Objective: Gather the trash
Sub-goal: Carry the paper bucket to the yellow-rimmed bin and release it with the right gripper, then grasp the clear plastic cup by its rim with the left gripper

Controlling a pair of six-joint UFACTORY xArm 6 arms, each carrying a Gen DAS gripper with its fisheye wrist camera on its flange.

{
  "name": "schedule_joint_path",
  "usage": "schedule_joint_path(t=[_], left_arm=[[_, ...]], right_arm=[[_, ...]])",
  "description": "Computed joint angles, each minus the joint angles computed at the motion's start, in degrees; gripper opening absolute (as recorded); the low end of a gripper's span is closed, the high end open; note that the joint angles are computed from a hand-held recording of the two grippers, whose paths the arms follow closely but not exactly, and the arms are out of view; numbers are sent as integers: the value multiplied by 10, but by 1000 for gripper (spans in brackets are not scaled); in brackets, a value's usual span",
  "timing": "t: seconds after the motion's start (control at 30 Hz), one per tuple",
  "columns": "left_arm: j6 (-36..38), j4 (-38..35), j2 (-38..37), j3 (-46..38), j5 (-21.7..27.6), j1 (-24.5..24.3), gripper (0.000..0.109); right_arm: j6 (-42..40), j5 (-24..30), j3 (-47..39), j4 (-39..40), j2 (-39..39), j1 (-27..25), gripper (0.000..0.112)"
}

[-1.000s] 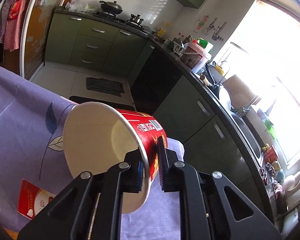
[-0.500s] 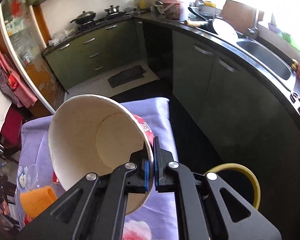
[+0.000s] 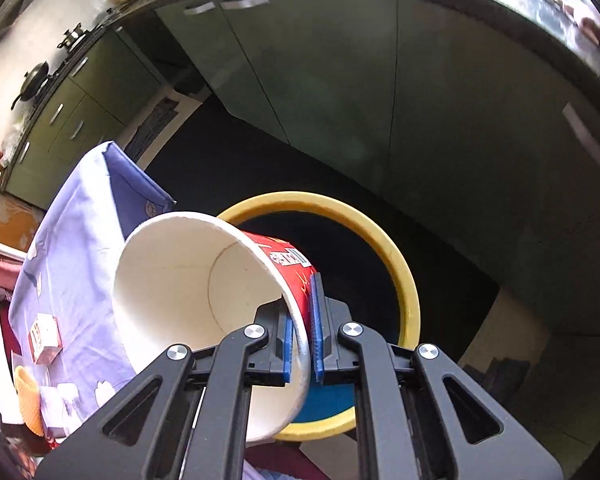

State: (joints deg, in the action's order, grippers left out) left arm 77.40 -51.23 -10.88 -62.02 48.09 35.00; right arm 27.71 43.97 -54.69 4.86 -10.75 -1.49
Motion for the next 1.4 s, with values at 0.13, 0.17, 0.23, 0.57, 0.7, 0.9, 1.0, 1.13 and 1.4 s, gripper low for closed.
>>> schedule_joint_path(t=[0.13, 0.17, 0.23, 0.57, 0.7, 0.9, 1.0, 1.13, 1.4], left_arm=[[-8, 14, -12, 11, -10, -10, 97], [-11, 19, -14, 12, -9, -12, 97], [-15, 29, -15, 12, -6, -14, 97], [-91, 133, 55, -76, 81, -37, 97], [-166, 190, 135, -190, 201, -53, 97], [-243, 257, 200, -282, 266, -92, 87], [-272, 276, 228, -318, 309, -102, 71], [-293, 293, 248, -340, 333, -117, 54], [-340, 335, 274, -361, 305, -142, 21]], right_arm=[[5, -16, 19, -10, 5, -15, 41], [-4, -25, 31, -1, -4, -18, 41], [-17, -40, 65, 13, -36, -12, 41], [-76, -51, 147, 55, -149, 40, 47], [-57, -40, 142, 43, -154, 67, 47], [-50, -43, 103, 44, -111, 83, 47], [-55, -40, 81, 48, -86, 82, 47], [-52, -46, 73, 50, -74, 86, 47], [-66, -52, 71, 63, -68, 84, 48]])
